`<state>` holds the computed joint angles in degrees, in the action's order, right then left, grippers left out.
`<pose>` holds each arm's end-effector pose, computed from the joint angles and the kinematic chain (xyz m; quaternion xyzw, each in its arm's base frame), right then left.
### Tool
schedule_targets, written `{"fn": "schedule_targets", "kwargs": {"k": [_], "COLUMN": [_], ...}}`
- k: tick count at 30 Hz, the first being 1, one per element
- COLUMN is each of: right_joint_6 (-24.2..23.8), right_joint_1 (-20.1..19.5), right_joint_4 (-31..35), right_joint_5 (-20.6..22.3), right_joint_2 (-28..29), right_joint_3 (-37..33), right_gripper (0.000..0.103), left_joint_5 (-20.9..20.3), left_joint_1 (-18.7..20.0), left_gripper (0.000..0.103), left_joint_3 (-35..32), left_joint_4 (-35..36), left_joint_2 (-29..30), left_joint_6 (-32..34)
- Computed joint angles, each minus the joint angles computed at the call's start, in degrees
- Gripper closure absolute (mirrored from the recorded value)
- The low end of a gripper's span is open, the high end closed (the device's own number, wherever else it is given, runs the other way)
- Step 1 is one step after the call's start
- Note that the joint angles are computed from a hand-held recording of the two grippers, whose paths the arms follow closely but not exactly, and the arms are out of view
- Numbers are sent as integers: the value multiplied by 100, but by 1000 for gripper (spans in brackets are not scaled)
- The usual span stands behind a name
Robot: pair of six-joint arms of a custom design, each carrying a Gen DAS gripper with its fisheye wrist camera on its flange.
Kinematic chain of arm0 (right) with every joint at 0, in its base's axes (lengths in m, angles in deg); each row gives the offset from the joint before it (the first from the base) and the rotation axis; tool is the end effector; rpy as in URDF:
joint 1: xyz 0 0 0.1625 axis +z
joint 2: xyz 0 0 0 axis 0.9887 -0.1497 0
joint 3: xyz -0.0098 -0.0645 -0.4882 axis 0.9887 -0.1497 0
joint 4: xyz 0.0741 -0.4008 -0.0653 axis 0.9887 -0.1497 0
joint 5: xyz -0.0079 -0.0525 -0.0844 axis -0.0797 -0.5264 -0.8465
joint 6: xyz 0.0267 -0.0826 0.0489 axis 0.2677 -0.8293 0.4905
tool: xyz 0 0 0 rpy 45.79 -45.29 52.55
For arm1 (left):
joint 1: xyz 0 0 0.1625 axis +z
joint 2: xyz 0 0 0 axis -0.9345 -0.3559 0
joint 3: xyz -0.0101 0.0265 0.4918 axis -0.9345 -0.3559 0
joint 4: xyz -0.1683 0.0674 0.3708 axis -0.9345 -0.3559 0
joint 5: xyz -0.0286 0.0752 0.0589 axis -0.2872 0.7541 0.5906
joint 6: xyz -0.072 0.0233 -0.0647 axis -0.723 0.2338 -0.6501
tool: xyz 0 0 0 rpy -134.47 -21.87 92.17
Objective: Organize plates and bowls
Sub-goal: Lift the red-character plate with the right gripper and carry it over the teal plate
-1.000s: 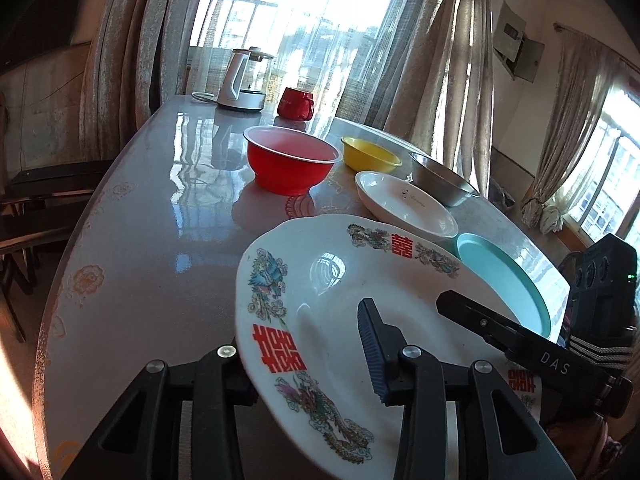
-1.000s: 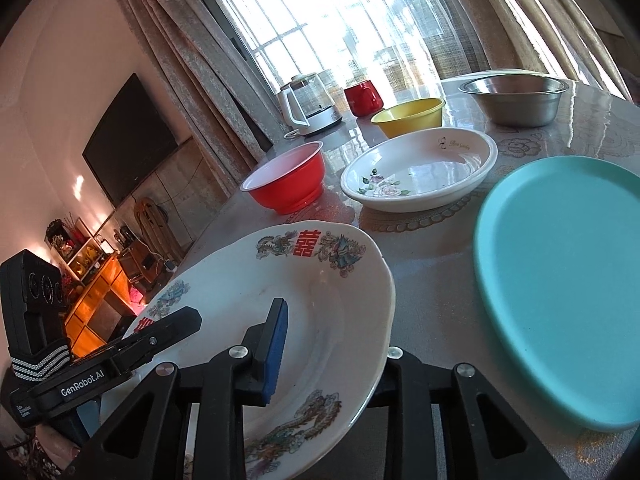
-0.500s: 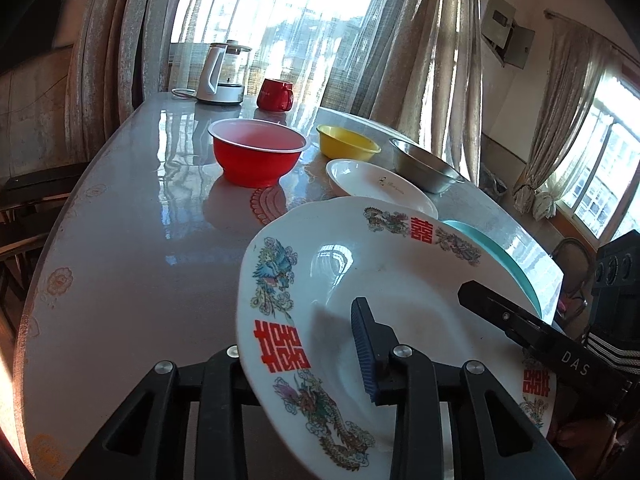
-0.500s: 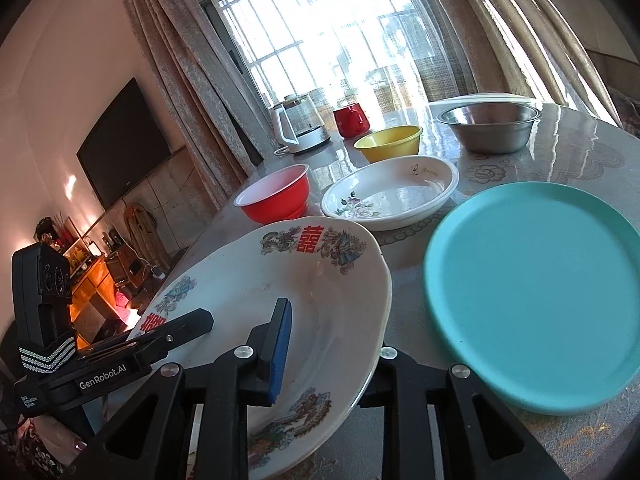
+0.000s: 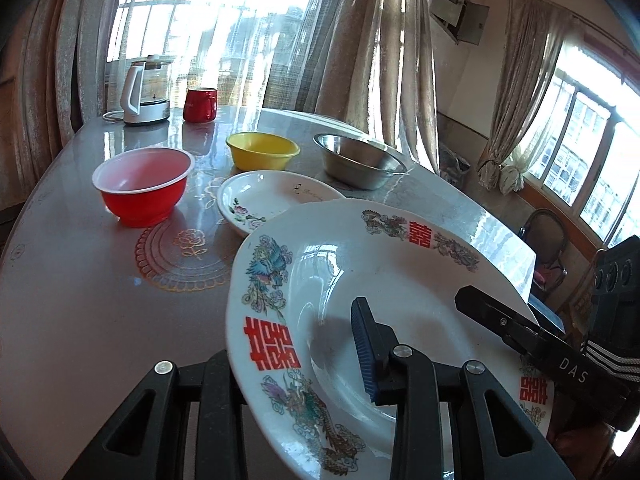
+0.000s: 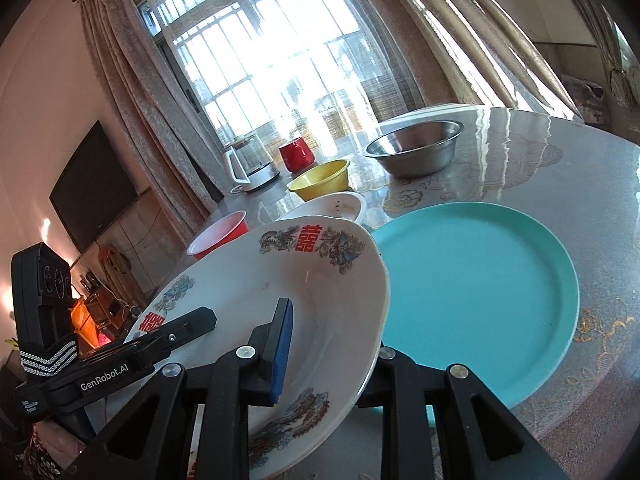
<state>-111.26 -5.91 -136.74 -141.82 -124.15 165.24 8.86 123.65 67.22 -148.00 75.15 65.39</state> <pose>-0.0342 -0.7684 0.1734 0.2715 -0.8985 0.3422 0.0438 -0.2596 -0.7150 -0.0933 0.1100 0.8663 -0.4294 0.2304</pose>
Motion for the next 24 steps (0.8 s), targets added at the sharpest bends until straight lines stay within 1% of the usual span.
{"fn": "schedule_targets", "kwargs": {"k": [7,14,18,23,24], "right_joint_6": [356,628,795,944,974], "right_joint_1": [-101,-172,-206,-217,-229], "right_joint_4": [-171,-25,141,185,199], "right_joint_5": [-194,-484,-627,-802,-825], "right_joint_2": [19,148,257,414,438], "right_joint_3": [-314,-823,-1121,-1409,-1451], "right_gripper": [80,80,80,80,80], "left_joint_5": [-479,-623,-570,-458,-451], "left_joint_1": [109,186,204,219,222], "left_gripper": [69,69,68,68,68], "left_joint_3": [-1022,-2110,-2586,-2975,-3009], "left_joint_4": [1095,2301,2797,3169,3114], "left_joint_2": [311,696,891,1070,1098], "left_joint_6": [-92,-313,-353,-338,-280]}}
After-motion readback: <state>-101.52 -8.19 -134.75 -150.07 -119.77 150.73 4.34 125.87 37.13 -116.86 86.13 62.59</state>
